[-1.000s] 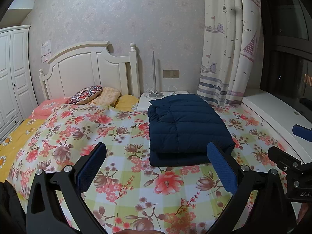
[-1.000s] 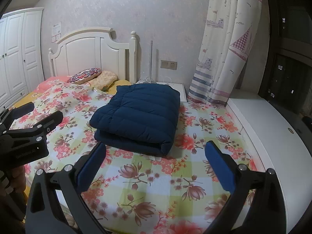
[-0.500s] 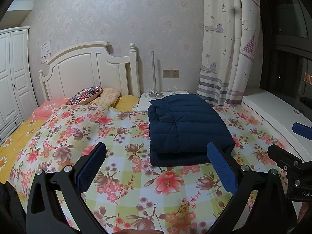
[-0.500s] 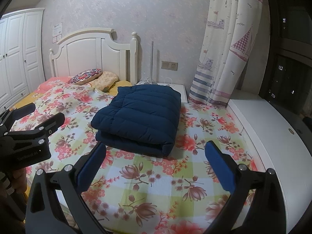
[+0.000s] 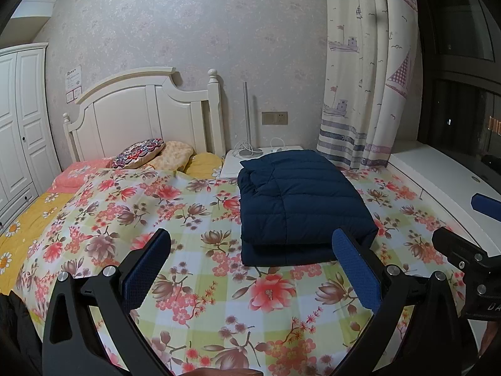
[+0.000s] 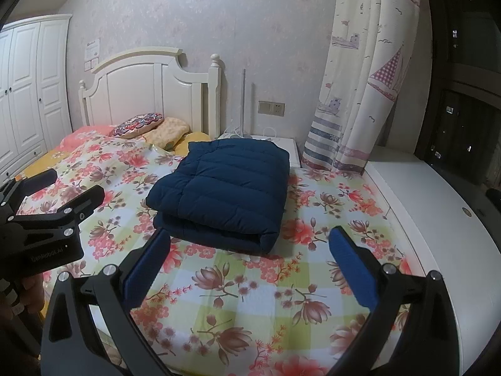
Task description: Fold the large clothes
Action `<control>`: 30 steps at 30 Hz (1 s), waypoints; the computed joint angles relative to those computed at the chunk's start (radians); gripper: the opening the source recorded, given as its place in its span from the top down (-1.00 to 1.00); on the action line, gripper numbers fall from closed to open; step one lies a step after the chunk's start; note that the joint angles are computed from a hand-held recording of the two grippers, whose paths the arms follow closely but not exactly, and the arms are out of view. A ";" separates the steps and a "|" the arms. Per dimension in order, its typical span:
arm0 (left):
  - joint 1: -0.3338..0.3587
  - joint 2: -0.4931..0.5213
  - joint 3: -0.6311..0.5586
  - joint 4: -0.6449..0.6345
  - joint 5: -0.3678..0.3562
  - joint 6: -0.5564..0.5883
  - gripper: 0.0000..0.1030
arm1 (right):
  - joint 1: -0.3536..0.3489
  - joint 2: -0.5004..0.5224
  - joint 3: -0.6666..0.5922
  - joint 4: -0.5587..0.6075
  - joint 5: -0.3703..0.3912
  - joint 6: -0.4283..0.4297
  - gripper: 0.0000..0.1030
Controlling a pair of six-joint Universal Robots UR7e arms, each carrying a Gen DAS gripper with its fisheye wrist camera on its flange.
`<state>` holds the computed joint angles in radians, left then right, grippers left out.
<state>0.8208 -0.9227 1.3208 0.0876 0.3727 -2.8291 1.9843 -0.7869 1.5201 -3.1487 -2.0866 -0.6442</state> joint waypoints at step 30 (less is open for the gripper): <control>0.026 -0.017 0.012 0.003 0.047 0.015 -0.91 | -0.013 0.030 -0.020 0.037 -0.002 -0.001 -0.95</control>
